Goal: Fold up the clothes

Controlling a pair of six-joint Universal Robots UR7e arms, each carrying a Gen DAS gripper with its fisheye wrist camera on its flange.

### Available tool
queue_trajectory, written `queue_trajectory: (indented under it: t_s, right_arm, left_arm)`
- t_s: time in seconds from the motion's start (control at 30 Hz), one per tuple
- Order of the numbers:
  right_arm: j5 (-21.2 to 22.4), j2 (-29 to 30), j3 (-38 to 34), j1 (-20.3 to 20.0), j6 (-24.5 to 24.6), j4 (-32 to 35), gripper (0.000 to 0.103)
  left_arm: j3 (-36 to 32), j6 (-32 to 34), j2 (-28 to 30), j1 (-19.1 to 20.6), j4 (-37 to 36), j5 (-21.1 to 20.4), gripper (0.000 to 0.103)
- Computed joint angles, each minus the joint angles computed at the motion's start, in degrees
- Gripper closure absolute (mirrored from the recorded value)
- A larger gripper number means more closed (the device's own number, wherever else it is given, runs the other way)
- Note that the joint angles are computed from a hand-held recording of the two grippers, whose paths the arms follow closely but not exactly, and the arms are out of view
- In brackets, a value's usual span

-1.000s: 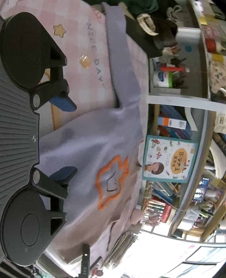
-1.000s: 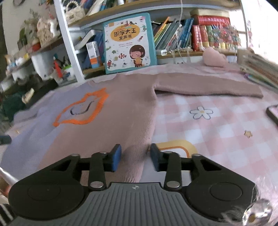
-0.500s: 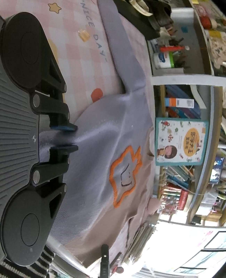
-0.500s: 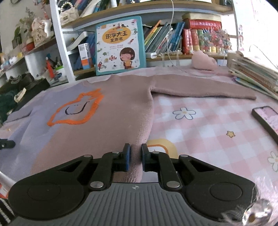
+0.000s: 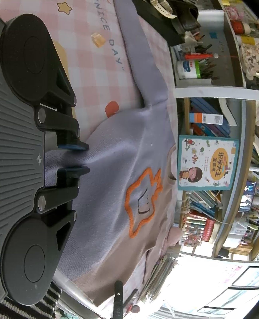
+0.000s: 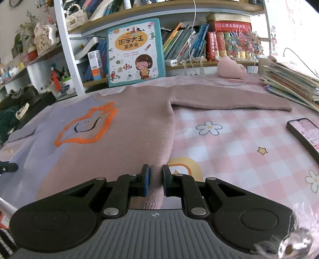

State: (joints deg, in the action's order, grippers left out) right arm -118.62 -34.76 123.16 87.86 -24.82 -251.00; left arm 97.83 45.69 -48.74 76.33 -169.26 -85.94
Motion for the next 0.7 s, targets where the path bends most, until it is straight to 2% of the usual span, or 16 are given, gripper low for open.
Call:
queue_trajectory:
  t_s: [0.2, 0.4, 0.53, 0.57, 0.63, 0.67, 0.7]
  right_arm:
    - [-1.23, 0.51, -0.61, 0.48, -1.71, -0.16, 0.086]
    - [-1.83, 0.7, -0.88, 0.68, -2.55, -0.16, 0.085]
    - [-1.95, 0.58, -0.74, 0.68, -2.09, -0.16, 0.081]
    - [-1.85, 0.52, -0.67, 0.64, -1.95, -0.17, 0.078]
    - [-1.24, 0.38, -0.51, 0.46, -1.51, -0.08, 0.076]
    - [-1.23, 0.39, -0.55, 0.46, -1.51, -0.06, 0.076]
    - [-1.39, 0.51, -0.67, 0.53, -1.72, -0.17, 0.076]
  left_arm:
    - [0.59, 0.77, -0.83, 0.01, 0.05, 0.08, 0.089]
    - [1.15, 1.45, -1.27, -0.27, -0.55, 0.69, 0.089]
    - [0.68, -1.22, -2.24, 0.38, 0.66, -2.45, 0.085]
    - [0.52, -1.99, -2.49, 0.58, 1.0, -3.38, 0.081]
    - [-0.19, -3.74, -2.66, 1.07, 1.96, -5.37, 0.066]
    - [-0.28, -4.17, -2.37, 1.05, 1.14, -5.09, 0.06]
    - [-0.28, -4.16, -1.94, 0.86, -0.15, -4.07, 0.06]
